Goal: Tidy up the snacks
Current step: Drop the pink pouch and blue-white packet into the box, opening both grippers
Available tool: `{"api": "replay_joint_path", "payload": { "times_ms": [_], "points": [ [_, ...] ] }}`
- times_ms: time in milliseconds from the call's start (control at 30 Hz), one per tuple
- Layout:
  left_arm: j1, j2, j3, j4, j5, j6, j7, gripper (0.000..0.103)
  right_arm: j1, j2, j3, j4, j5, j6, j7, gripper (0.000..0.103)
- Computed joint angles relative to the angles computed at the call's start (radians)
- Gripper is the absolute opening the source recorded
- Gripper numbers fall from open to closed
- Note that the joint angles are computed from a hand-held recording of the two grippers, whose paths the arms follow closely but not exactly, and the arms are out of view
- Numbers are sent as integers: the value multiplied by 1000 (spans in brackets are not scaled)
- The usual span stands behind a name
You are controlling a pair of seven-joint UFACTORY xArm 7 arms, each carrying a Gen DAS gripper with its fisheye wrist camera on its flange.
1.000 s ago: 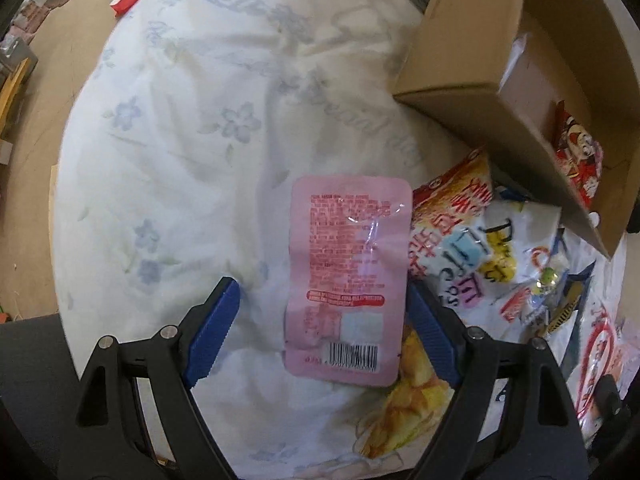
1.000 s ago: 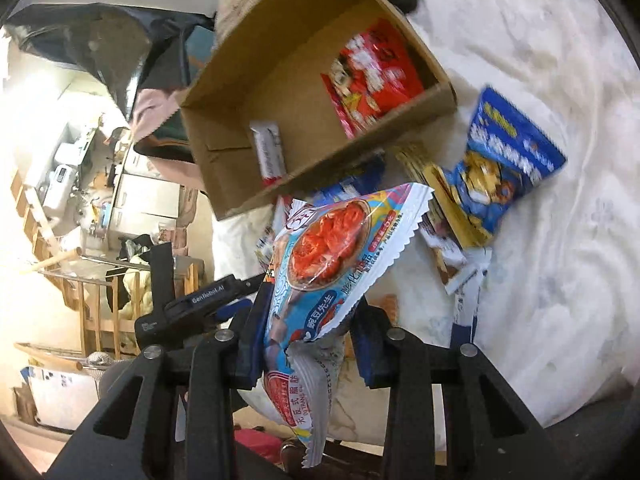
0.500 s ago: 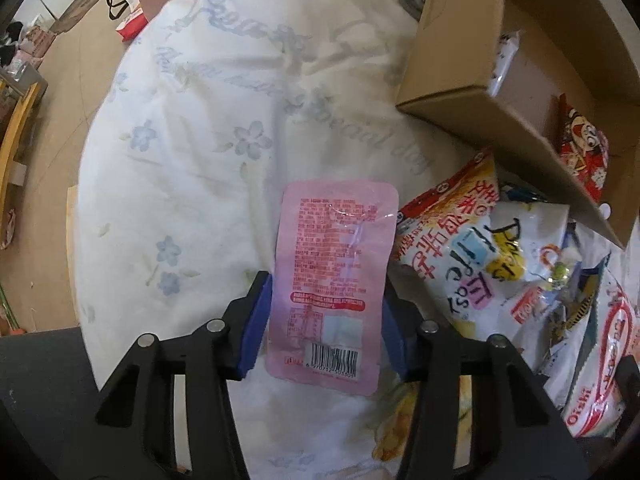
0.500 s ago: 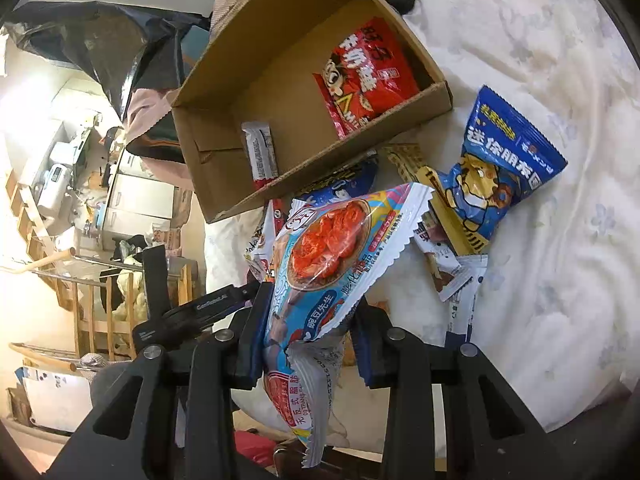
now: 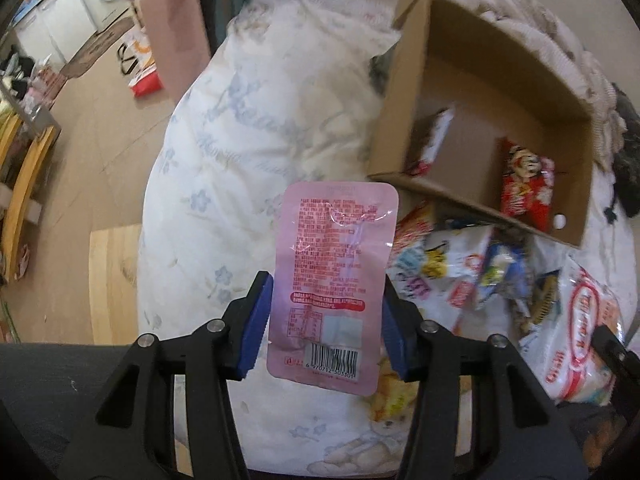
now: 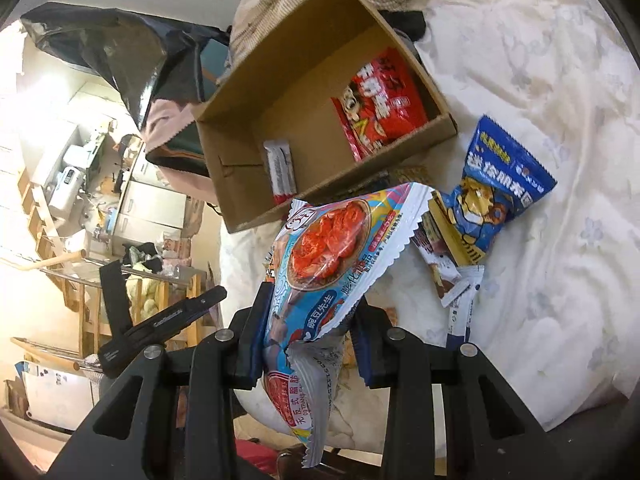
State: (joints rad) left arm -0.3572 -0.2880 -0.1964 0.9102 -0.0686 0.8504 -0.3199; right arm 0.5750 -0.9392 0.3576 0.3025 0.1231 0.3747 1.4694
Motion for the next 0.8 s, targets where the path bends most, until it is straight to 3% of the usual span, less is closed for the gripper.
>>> {"api": "replay_joint_path", "payload": {
  "times_ms": [167,367,800],
  "points": [
    [-13,-14,10,43,-15,-1,74,47,-30,16,-16,40,-33,31,-51,37],
    [-19,85,-21,159,37,-36,98,47,-99,47,-50,87,-66,44,-147,37],
    [-79,306,-38,391,166,-62,107,47,-219,193,-122,124,-73,-74,-333,37]
  ]
}}
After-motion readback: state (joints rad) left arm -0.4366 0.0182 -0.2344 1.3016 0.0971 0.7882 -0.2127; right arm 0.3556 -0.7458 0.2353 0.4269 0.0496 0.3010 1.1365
